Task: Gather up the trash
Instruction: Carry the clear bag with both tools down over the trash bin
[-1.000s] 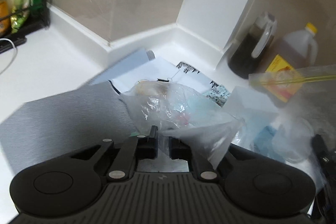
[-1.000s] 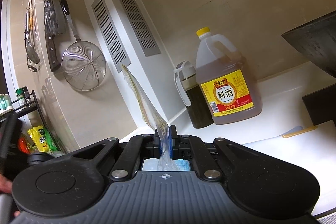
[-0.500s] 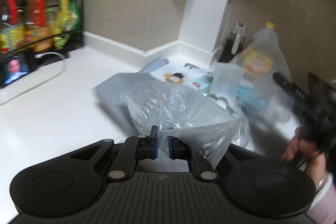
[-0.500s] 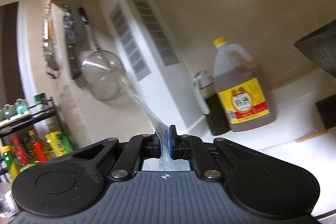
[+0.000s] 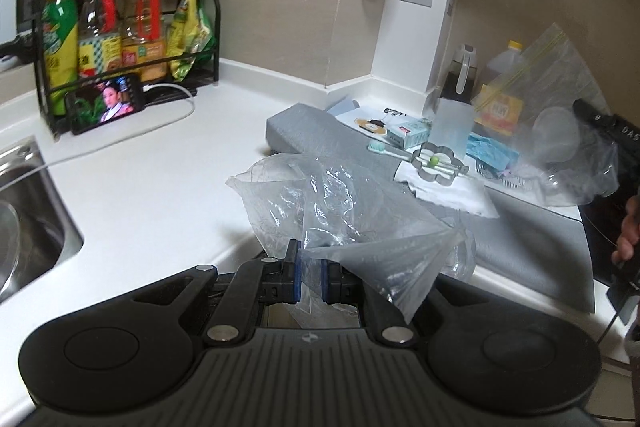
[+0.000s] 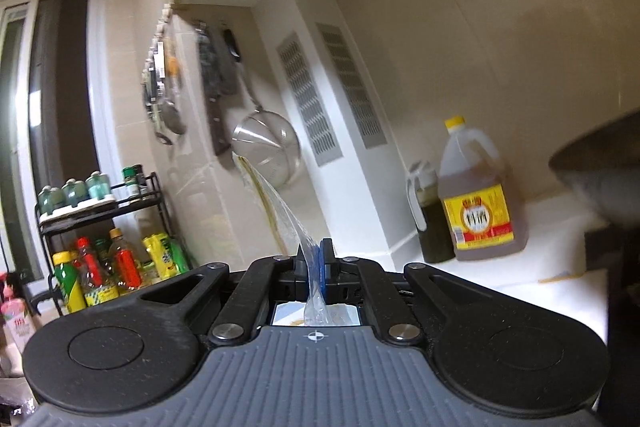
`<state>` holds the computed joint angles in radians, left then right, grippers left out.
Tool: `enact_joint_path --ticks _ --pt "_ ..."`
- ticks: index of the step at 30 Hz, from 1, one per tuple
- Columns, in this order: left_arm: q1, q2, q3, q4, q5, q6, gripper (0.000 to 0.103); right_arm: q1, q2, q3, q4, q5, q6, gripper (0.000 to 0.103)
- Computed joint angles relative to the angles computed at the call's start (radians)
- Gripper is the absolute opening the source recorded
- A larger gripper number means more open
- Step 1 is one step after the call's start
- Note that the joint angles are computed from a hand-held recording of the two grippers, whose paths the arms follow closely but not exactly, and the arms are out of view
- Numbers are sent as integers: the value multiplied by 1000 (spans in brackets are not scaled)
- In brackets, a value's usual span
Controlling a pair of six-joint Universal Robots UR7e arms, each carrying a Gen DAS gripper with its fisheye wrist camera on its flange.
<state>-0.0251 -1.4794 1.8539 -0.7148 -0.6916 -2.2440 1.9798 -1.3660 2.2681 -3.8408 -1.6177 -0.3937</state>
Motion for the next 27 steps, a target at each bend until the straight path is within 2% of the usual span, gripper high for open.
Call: enact_joint_path --ticks 8,20,27 --pt "-96 -16 48 30 -99 -88 10 92 -76 60 49 -62 -53 4" --pt "-222 -38 117 42 -241 -183 10 247 -119 126 169 -148 -23 4" --pt "-246 -60 161 -17 -299 -176 10 319 -134 166 281 -184 36 4"
